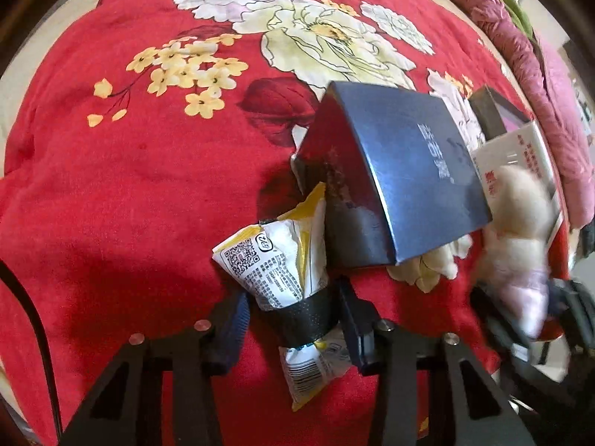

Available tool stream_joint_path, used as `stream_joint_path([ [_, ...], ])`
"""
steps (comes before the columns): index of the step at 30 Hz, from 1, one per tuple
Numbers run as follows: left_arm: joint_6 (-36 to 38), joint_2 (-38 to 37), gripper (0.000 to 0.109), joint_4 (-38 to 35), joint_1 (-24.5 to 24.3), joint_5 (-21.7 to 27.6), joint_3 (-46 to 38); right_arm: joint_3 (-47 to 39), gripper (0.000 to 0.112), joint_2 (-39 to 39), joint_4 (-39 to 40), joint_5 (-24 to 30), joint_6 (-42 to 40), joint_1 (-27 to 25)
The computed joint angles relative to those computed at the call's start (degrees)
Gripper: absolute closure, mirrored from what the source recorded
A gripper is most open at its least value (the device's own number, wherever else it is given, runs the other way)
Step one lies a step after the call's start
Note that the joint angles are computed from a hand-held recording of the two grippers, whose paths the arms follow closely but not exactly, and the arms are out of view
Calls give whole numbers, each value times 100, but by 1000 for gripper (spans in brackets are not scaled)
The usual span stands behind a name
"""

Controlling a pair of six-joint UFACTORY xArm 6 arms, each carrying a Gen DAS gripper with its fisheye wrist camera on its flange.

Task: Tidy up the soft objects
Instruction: 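Carry the snack packet and the plush bear over the pink box with both tools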

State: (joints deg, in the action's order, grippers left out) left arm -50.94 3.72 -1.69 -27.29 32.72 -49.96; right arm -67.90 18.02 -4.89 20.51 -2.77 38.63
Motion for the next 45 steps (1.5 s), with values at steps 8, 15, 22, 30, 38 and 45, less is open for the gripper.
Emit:
stream_joint_path([
  [8, -402, -524, 69, 177, -115, -181, 276, 611, 71, -984, 2072, -78, -1251, -109],
  [15, -992, -1257, 69, 1065, -316, 292, 275, 810, 71, -1466, 2407, -159, -1437, -213],
  [22, -1214, -1727, 69, 1704, -613, 780, -70, 1069, 71, -2023, 2983, -212, -1737, -421],
  [30, -1119, -1116, 69, 2063, -1077, 1148, -1313, 1308, 71, -2715, 3199, -138, -1920, -1077],
  [38, -514, 102, 69, 1923, -1444, 1431, -2964, 1461, 71, -3179, 3382, 32, -2215, -1923],
  [45, 94, 1331, 69, 1702, -1640, 1829, -4608, 1421, 71, -3260, 3636, 229, -2505, -2433],
])
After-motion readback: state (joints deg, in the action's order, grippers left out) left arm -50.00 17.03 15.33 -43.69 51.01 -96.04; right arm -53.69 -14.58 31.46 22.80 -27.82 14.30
